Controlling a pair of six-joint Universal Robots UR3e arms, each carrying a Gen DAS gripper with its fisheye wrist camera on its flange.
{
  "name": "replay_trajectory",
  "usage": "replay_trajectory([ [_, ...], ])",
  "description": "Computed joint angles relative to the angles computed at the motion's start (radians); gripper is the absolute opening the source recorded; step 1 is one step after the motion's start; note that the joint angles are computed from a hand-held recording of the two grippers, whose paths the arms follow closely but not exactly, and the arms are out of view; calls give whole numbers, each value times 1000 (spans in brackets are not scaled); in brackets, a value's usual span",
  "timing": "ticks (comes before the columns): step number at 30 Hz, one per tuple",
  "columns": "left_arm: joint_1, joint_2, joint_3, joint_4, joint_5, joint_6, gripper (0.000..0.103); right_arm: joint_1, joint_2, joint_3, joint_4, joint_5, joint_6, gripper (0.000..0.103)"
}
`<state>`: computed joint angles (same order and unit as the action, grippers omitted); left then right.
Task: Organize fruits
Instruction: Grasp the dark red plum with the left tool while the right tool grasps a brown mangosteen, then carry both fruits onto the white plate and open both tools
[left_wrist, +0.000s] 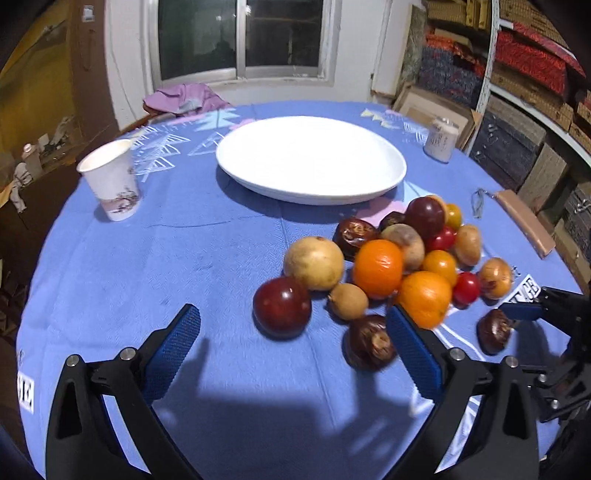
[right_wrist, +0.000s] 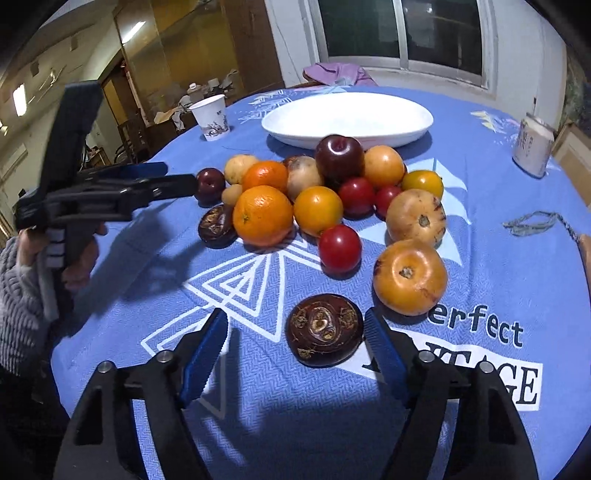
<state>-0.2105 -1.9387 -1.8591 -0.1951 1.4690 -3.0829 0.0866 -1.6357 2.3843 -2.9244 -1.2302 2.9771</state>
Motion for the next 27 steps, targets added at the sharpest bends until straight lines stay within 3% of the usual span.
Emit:
replay_trajectory([
  [2, 5, -47, 64, -52, -7, 21, 66, -14, 4, -8, 24, 15, -6, 72],
  [3, 15, -64, 82, -73, -26, 27, 64, -16, 11, -13, 27, 18, -5, 71],
  [7, 57, -90, 78, -45, -81, 15, 64, -22, 10, -12, 34, 29, -6, 71],
  [12, 31, -129, 83, -17, -24, 9, 58, -20, 12, -17, 38, 24, -8, 70],
  [14, 8, -135, 79, 15, 15, 14, 46, -24, 11, -15, 33, 23, -2, 65],
  [22, -17, -119, 39, 86, 37, 27, 39, -12, 28, -28, 20, -13, 22, 49],
  [27, 9, -106, 18, 93, -12, 20, 39, 6, 38, -39, 19, -45, 28, 45],
])
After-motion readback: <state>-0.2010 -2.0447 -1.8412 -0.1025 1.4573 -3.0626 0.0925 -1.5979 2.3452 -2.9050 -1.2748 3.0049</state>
